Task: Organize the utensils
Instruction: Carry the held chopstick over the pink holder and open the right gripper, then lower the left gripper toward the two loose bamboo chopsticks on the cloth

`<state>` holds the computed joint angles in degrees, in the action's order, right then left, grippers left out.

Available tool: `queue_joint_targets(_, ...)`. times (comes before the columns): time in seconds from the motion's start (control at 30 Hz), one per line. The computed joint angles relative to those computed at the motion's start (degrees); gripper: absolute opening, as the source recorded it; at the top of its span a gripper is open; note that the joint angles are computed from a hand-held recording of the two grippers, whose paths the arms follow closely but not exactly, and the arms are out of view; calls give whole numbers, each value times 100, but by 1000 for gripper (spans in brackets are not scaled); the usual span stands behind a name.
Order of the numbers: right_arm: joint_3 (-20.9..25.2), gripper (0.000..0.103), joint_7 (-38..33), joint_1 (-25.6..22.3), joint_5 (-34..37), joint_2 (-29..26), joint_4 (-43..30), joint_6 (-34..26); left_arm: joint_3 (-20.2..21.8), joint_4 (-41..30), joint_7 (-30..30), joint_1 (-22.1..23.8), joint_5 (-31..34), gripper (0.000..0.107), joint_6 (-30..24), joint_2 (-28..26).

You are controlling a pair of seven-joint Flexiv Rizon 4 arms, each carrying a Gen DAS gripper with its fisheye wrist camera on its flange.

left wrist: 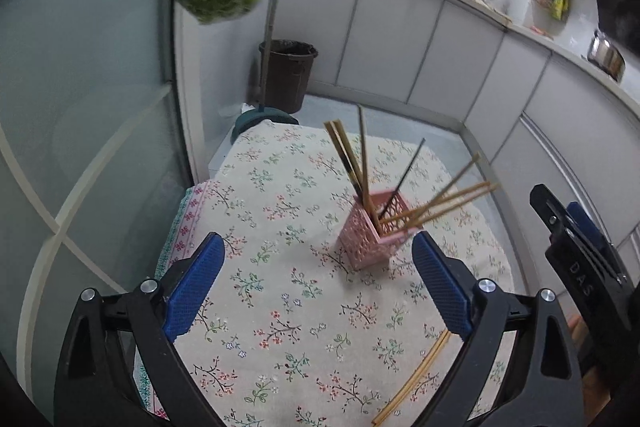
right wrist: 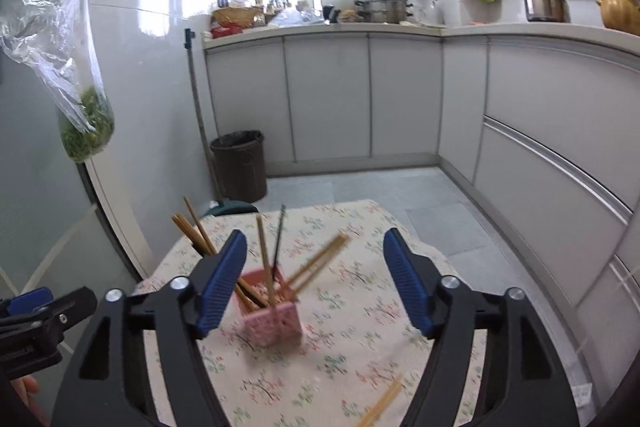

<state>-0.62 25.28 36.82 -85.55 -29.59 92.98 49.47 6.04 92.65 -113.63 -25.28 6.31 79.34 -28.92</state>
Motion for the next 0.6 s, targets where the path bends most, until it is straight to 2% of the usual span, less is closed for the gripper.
queue_joint_targets(0.13, 142, 86, 103, 40, 271, 289, 490, -455, 105, -129, -42, -213, 209, 94, -88, -103)
queue_joint_targets(0.23, 282, 92, 387, -28, 363, 528, 886, -631, -147, -127, 132, -90, 83, 94, -129, -173)
queue_joint_targets(0.3, 367, 95, 423, -59, 468, 621, 1055, -795, -151, -195, 179, -142, 75, 95, -225, -240)
queue_joint_targets(0.4, 474, 97, 337, -106, 633, 683, 1208, -937, -199, -279, 266, -178, 59, 96, -319, -317)
queue_joint_targets(0.6, 574, 97, 582, -291, 712, 850, 1527, -701, -219, -490, 378, -316, 114, 96, -572, -474)
